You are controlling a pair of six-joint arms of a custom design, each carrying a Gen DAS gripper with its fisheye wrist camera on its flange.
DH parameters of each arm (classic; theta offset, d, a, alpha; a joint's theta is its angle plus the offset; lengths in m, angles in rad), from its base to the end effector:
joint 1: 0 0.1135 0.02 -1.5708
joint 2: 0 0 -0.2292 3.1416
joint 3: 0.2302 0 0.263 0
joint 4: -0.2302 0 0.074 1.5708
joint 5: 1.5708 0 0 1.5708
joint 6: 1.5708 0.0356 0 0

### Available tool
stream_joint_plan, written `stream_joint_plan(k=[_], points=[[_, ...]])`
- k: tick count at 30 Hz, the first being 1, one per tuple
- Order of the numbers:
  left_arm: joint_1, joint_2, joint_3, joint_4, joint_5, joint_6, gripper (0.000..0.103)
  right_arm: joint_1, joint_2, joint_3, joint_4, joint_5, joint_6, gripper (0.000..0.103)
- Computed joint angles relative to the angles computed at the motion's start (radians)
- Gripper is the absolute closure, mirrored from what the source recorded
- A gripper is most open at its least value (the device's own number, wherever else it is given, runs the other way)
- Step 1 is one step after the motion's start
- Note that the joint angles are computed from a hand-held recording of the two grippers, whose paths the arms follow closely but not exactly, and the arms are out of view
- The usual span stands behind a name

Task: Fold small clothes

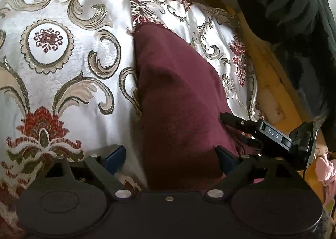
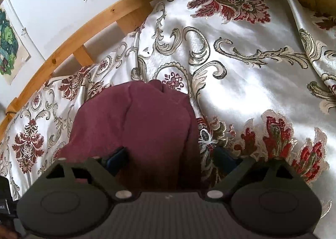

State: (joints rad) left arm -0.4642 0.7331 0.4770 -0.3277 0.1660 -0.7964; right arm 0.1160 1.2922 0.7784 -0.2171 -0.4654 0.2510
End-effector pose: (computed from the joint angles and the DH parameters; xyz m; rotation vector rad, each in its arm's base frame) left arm 0.1794 -0.0964 0.1999 -0.2771 2.2717 -0.8784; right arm 0.2845 0.0492 0.1896 -0.0877 2.3108 0.7232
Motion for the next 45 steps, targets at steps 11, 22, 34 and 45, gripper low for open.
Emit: stream_joint_plan(k=[11, 22, 34, 45], points=[[0.002, 0.006, -0.001, 0.01, 0.001, -0.011, 0.006, 0.023, 0.093, -0.023, 0.224, -0.049, 0.017, 0.028], [0.014, 0.016, 0.007, 0.045, 0.069, -0.005, 0.005, 0.009, 0.167, -0.049, 0.378, -0.105, 0.084, 0.021], [0.006, 0.128, 0.069, 0.036, 0.066, 0.027, 0.001, 0.036, 0.185, -0.051, 0.414, -0.105, 0.039, 0.005], [-0.007, 0.134, 0.068, 0.038, 0.05, 0.055, 0.001, 0.063, 0.182, -0.038, 0.388, -0.058, 0.017, 0.004]])
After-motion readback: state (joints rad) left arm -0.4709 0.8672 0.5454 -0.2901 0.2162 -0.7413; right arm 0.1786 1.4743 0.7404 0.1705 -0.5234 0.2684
